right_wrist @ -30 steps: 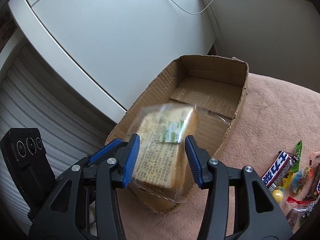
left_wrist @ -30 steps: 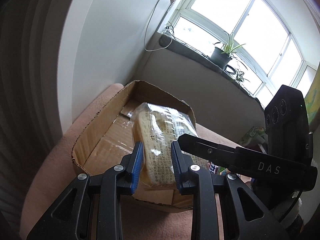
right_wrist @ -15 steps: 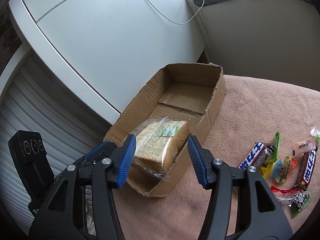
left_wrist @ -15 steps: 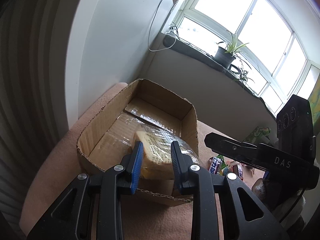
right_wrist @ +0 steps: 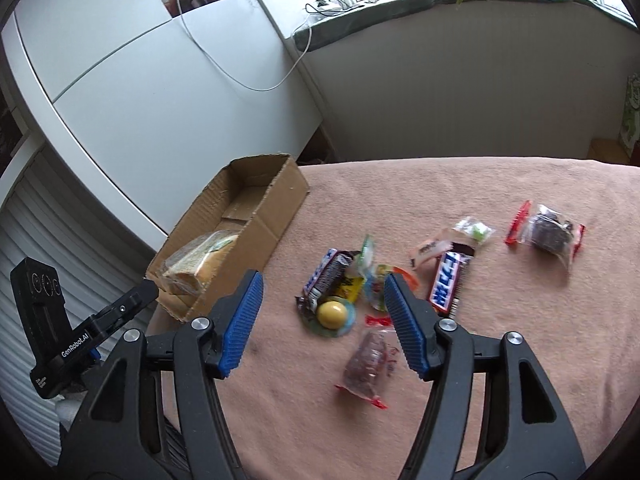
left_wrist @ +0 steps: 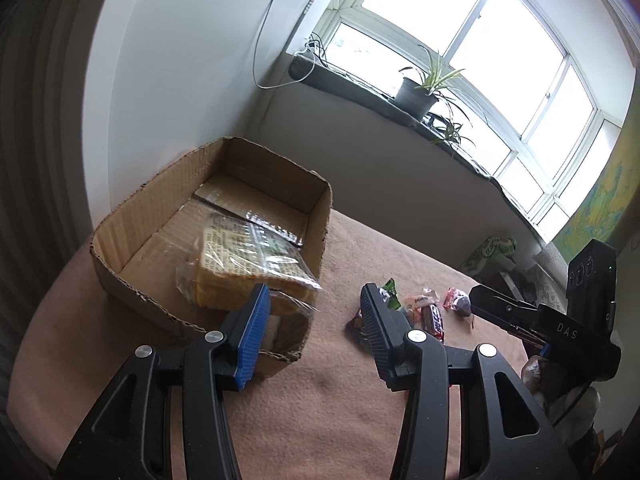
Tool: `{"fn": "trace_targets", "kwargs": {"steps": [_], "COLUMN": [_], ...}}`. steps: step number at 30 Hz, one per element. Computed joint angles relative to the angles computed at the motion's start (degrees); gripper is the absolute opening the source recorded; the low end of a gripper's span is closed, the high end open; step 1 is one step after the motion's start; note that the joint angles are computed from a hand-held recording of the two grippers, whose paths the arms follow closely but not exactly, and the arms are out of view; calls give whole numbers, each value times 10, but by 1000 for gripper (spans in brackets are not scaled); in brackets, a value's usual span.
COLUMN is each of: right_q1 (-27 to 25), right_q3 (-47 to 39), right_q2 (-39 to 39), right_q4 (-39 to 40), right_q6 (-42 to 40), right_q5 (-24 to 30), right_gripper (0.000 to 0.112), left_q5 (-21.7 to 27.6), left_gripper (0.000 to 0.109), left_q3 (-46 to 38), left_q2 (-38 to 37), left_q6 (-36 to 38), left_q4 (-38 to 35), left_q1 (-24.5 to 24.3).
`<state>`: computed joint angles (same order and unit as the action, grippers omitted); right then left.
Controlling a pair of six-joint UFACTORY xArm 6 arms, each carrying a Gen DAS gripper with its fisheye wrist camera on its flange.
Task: Organize snacks
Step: 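Move the left gripper to the bagged brown cake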
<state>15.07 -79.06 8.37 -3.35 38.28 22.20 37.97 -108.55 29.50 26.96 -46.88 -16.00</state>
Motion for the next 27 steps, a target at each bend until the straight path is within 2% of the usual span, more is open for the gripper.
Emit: {"fn": "trace_targets", "kwargs": {"steps": [7, 13, 21, 27], "right_q1": [-31, -46, -44, -44], "right_q3": [118, 165, 153, 109], "right_q2": [-82, -105, -76, -35], "right_q4": [-28, -7, 56, 60], "right_q6": [35, 17, -99, -170], "right_q5": [1, -3, 7, 48], "right_gripper": [66, 66, 66, 63], "left_q5": [31, 62, 104, 117], "left_gripper": [52, 59, 60, 60], "left_q3": [14, -2, -46, -78], "left_q2": [-9, 3, 43, 73], "left_q6": [3, -12, -41, -67], "left_q4": [-1, 18, 57, 96], "left_q1": [-30, -62, -94, -107]}}
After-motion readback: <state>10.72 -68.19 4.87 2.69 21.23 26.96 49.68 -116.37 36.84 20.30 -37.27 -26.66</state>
